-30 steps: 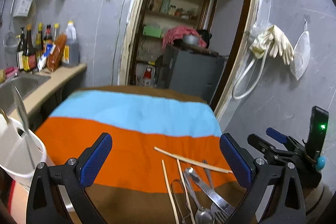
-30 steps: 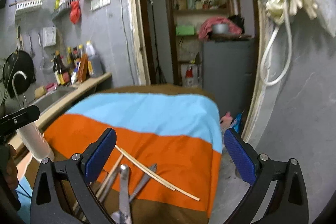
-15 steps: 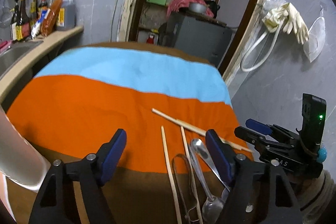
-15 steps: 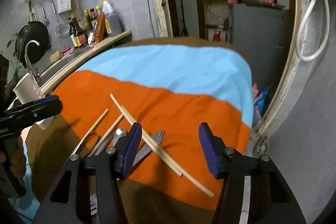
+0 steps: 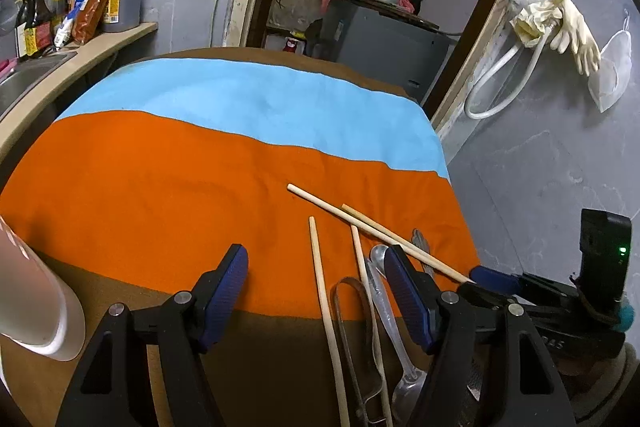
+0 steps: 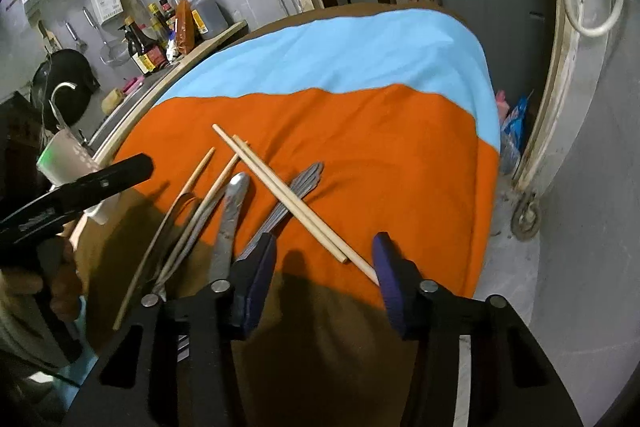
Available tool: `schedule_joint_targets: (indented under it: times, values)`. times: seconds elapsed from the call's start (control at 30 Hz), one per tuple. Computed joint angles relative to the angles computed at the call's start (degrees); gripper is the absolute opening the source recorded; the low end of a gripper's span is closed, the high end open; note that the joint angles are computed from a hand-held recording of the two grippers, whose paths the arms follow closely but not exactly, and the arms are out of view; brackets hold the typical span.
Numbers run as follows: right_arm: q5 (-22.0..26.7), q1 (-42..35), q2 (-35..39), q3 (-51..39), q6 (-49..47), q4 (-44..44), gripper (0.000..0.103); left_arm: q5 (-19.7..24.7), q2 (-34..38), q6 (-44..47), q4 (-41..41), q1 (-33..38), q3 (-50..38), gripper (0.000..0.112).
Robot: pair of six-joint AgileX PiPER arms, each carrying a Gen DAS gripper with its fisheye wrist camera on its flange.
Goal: Organize utensils
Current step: 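Move both grippers back down to the remaining utensils, then grasp a wooden chopstick with the left gripper while the right gripper grasps another chopstick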
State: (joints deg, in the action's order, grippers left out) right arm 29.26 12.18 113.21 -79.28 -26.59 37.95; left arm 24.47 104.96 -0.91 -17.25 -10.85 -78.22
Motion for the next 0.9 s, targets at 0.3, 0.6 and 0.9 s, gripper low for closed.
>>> schedule_joint_targets:
  times: [0.3,0.6,0.9]
  values:
    - [1.0,-0.6,-1.4,1.5,-5.2,6.2,0.039,4.0,3.1,1.8,-1.9,0.9,-2.6,0.046]
    - [9.5,1.8,11.1,-21.1,4.9,-7.7,0.029,8.0,6.7,3.1,-2.7,1.1,-6.6,0.034]
    - [22.6,4.6,21.4,-43.4,9.8,-19.3,0.024,11.7,9.1,4.1,-4.3,1.7,-10.6,0.023]
